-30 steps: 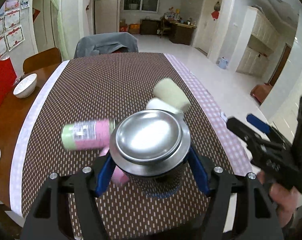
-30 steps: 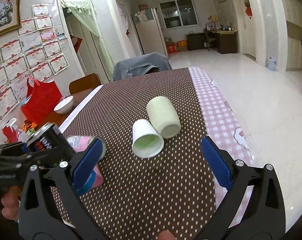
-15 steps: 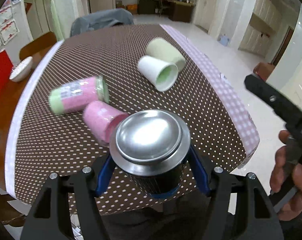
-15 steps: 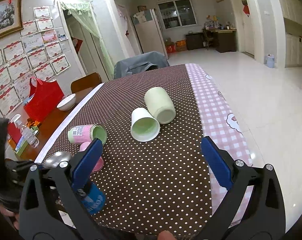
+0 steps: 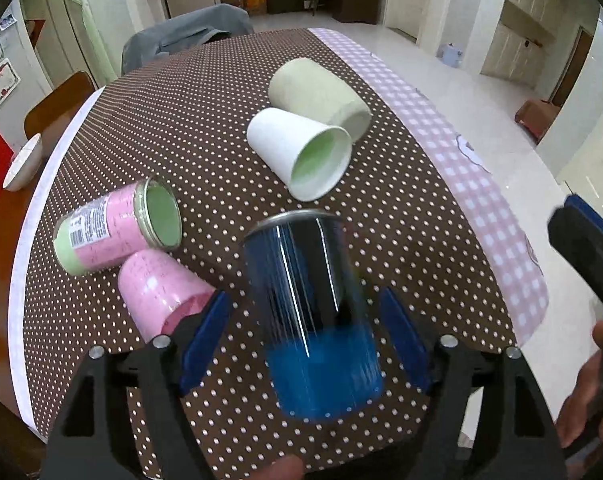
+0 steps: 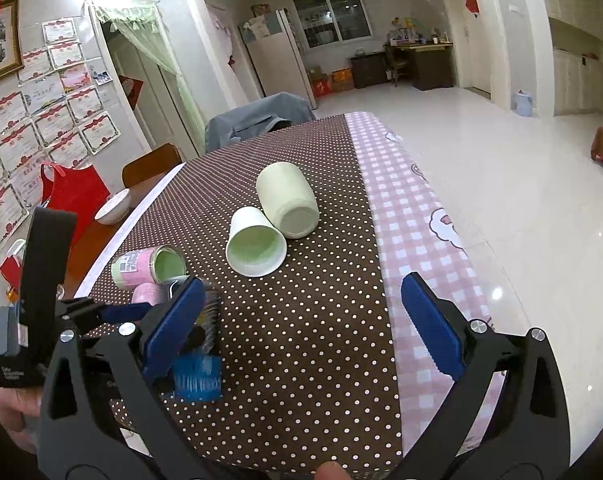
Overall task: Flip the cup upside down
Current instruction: 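Lower the can onto the tablecloth and open the left tool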
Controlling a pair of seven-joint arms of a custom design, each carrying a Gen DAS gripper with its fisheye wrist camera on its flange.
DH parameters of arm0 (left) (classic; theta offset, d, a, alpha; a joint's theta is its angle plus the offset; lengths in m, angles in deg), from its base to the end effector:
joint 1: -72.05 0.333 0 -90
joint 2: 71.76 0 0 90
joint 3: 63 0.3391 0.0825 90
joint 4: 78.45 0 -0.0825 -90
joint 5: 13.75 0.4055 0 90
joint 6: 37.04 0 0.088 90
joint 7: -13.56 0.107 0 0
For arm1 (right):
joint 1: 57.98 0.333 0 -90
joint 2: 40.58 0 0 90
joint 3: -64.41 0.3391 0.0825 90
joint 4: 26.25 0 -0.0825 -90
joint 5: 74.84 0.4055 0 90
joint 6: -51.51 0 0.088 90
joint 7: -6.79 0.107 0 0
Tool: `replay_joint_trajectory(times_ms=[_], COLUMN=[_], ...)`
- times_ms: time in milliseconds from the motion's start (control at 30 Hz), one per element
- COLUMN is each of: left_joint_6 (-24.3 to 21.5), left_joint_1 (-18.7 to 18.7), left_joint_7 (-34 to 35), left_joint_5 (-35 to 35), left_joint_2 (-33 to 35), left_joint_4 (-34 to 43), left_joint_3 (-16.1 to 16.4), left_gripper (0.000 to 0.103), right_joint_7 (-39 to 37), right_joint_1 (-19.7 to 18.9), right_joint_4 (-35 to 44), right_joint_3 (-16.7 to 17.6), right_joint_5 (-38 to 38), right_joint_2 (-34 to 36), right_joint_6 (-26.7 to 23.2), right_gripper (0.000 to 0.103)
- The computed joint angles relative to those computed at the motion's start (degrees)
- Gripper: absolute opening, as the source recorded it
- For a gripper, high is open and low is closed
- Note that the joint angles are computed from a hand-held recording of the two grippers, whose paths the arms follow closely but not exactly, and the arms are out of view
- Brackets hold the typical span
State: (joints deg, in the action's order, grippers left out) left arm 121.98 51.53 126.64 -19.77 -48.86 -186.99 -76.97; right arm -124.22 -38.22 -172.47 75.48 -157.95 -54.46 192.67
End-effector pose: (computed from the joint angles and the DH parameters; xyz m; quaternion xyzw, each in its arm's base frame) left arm 0.5828 -0.3762 0.3593 -0.3304 0.9094 -0.2335 0.0962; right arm 0.3918 0.2348 0.3746 -0.3609 0.8039 -0.3331 0.3353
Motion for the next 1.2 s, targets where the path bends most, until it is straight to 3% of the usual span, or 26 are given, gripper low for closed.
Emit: replay_joint_trajectory(times_ms=[300,433,833,1200], left_joint_6=[7.41,10.03,17.51,21.79], left_joint_1=[3.93,7.38,13.35,15.95], left_joint_7=[3.83,7.75,18.21,20.69], left_joint_5=[-6.46,-12.01,-24.68,-27.16], left_joint_2=[-3.03,-4.95,-8.16,-7.1], left_joint_4=[-4.55,-7.13,-11.14,-10.21], left_joint_3=[-2.47,-5.27,-9.75,-11.08], left_gripper=[0.079,0.079,0.079,0.079], right_joint_7=[-2.97,-4.71,-11.54,-18.9], right_joint_1=[0.43,0.75,0.87,1.14], right_joint_4=[2.65,4.14,10.18,15.93], right_joint_3=[-0.03,-0.12,-1.82,-3.62], right_joint_5=[0.98,1.0,3.43,8.46], right_joint_2=[2.11,3.19,8.21,13.32], right_joint_6=[0.53,0.64,4.76,7.31], right_gripper=[0.097,0.097,0.097,0.097])
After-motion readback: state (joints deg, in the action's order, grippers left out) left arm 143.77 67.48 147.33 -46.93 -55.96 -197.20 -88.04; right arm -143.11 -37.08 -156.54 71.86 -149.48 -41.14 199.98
